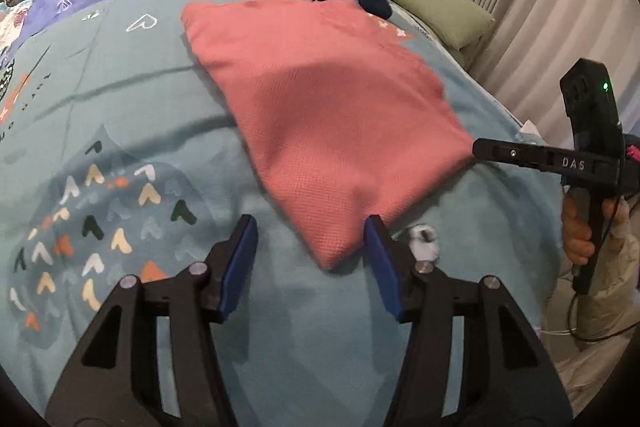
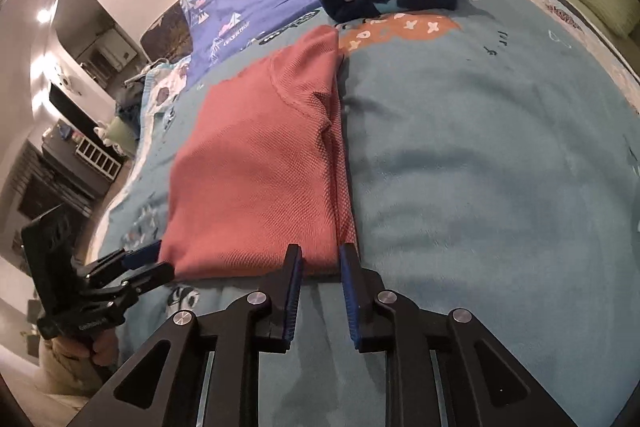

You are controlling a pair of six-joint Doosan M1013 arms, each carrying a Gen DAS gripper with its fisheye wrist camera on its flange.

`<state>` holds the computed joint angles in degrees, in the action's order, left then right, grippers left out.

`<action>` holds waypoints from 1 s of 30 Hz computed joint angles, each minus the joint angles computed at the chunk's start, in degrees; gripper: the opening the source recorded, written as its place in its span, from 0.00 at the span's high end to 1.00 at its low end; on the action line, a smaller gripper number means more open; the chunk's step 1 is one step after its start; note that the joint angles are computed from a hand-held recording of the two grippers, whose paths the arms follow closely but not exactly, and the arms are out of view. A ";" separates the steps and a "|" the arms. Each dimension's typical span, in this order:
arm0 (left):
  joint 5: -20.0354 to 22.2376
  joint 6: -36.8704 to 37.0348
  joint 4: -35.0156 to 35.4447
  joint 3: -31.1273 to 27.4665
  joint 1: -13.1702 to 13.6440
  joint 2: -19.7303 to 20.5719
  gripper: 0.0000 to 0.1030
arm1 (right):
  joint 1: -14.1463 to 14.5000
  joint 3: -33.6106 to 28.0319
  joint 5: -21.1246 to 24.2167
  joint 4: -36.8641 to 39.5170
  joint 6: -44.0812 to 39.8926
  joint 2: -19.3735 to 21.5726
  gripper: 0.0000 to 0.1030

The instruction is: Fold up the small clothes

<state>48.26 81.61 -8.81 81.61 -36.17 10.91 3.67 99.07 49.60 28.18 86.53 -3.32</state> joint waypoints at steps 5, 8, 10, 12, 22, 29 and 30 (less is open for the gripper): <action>-3.01 0.15 0.38 -1.31 0.03 -0.16 0.44 | -0.51 -1.16 -3.11 -2.32 -0.26 -0.93 0.40; -2.75 -1.05 0.17 -2.93 0.50 0.97 0.44 | -1.66 -2.50 -3.28 0.45 -2.35 0.02 0.28; -2.33 -1.65 -0.72 -3.91 0.98 1.78 0.44 | -2.49 -3.72 -1.77 2.90 -3.71 1.29 0.27; -1.47 -2.86 -0.47 -4.94 1.27 2.64 0.39 | -3.35 -4.94 0.27 5.63 -5.39 2.85 0.26; 0.08 -2.89 -5.77 -6.35 4.08 5.59 0.29 | -5.19 -8.74 7.27 13.87 -10.55 9.55 0.26; -1.20 7.37 -22.32 -6.14 7.56 7.32 0.29 | -6.36 -10.55 10.96 22.56 -19.36 13.06 0.24; -1.04 8.45 -24.47 -6.41 7.98 7.71 0.29 | -6.63 -10.94 11.80 24.12 -20.33 13.71 0.24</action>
